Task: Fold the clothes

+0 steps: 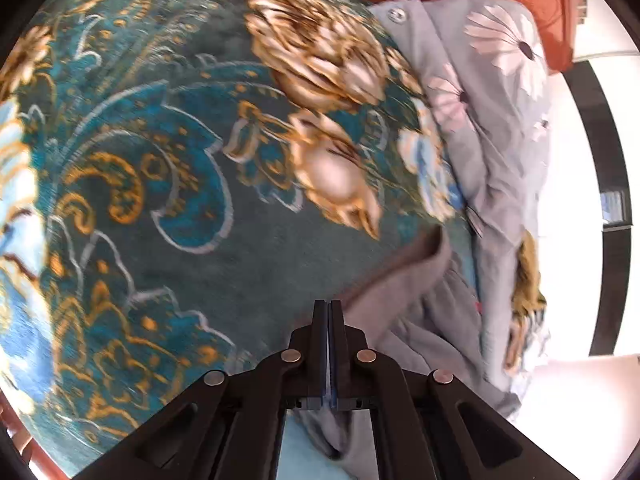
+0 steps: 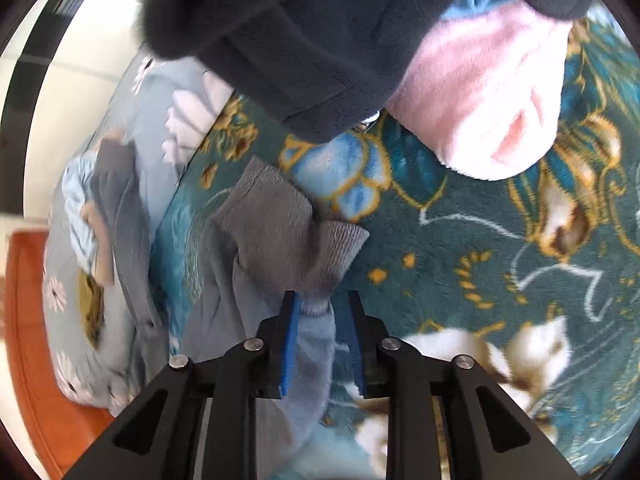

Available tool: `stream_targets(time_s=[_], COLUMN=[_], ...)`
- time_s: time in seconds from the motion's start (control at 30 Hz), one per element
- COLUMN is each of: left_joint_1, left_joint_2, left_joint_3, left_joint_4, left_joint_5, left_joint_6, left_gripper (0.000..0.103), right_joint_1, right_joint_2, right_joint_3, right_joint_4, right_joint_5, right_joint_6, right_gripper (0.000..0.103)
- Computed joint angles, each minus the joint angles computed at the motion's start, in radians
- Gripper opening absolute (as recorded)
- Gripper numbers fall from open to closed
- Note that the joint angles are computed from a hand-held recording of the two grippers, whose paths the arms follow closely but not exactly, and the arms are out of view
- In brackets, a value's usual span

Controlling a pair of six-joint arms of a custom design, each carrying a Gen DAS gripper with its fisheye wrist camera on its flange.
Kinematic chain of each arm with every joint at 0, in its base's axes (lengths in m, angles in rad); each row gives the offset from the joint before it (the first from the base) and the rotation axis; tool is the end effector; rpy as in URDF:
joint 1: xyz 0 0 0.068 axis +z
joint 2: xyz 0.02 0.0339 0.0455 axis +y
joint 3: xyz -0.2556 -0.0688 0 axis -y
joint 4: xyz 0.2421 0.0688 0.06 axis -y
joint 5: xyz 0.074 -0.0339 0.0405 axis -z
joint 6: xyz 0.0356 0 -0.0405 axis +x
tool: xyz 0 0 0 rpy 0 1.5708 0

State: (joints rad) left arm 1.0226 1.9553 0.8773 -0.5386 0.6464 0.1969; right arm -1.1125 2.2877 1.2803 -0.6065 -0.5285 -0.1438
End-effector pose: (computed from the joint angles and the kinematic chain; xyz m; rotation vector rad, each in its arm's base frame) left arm 0.1635 0.2266 0.0632 -1.1032 2.4670 -0.7775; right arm 0.1769 -0.3180 0.0289 1.3152 2.4646 0.6470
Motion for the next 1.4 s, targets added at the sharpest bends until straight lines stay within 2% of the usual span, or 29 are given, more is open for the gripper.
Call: stream_targets(time_s=[0.17,0.23,0.27,0.43,0.63,0.8,0.97,1.07,1.17,1.27,1.4], left_joint_1=[-0.081,-0.116,-0.129,-0.183,-0.206,-0.244,-0.334,-0.389,-0.46,-0.523,-0.585], left_joint_2=[-0.063,-0.083,-0.093,-0.134,-0.132,-0.11,-0.054,-0.006,0.06,0.13,0.219], left_joint_3=[-0.078,-0.106,-0.119,-0.162,-0.152,-0.098,-0.017,0.041,0.118,0.2,0.3], left_joint_4=[-0.003,-0.004,-0.003,0.01,0.011,0.025,0.083,0.122,0.162,0.182,0.188], left_joint_5=[0.003,0.006,0.008,-0.002,-0.027,-0.027,-0.067,-0.086,-0.131,-0.164,-0.19], left_joint_6=[0.017,0.02,0.02,0.027,0.027,-0.015,-0.101,-0.155,-0.217,-0.267,-0.311], left_gripper=[0.001,0.001,0.001,0.002,0.002,0.004,0.028,0.033,0.038,0.043,0.049], right_joint_1=[0.023,0.021,0.025,-0.007,-0.059,-0.046,-0.026,0.02,0.117,0.252,0.39], right_joint_2=[0.032,0.025,0.013,-0.108,-0.031,-0.08,-0.19,-0.262,-0.221,-0.13,-0.002], right_joint_3=[0.007,-0.003,-0.011,-0.077,0.004,-0.018,-0.052,-0.072,-0.001,0.067,0.16], right_joint_4=[0.034,0.044,0.049,0.126,0.073,0.065,0.028,0.02,-0.025,-0.021,0.025], right_joint_5=[0.013,-0.002,0.004,0.049,0.11,0.136,0.142,0.122,0.076,0.002,-0.074], right_joint_6=[0.072,0.071,0.065,0.025,0.021,-0.038,-0.092,-0.124,-0.1,-0.003,0.149], right_gripper=[0.026,0.01,0.007,0.004,0.004,0.005,0.005,0.006,0.01,0.028,0.03])
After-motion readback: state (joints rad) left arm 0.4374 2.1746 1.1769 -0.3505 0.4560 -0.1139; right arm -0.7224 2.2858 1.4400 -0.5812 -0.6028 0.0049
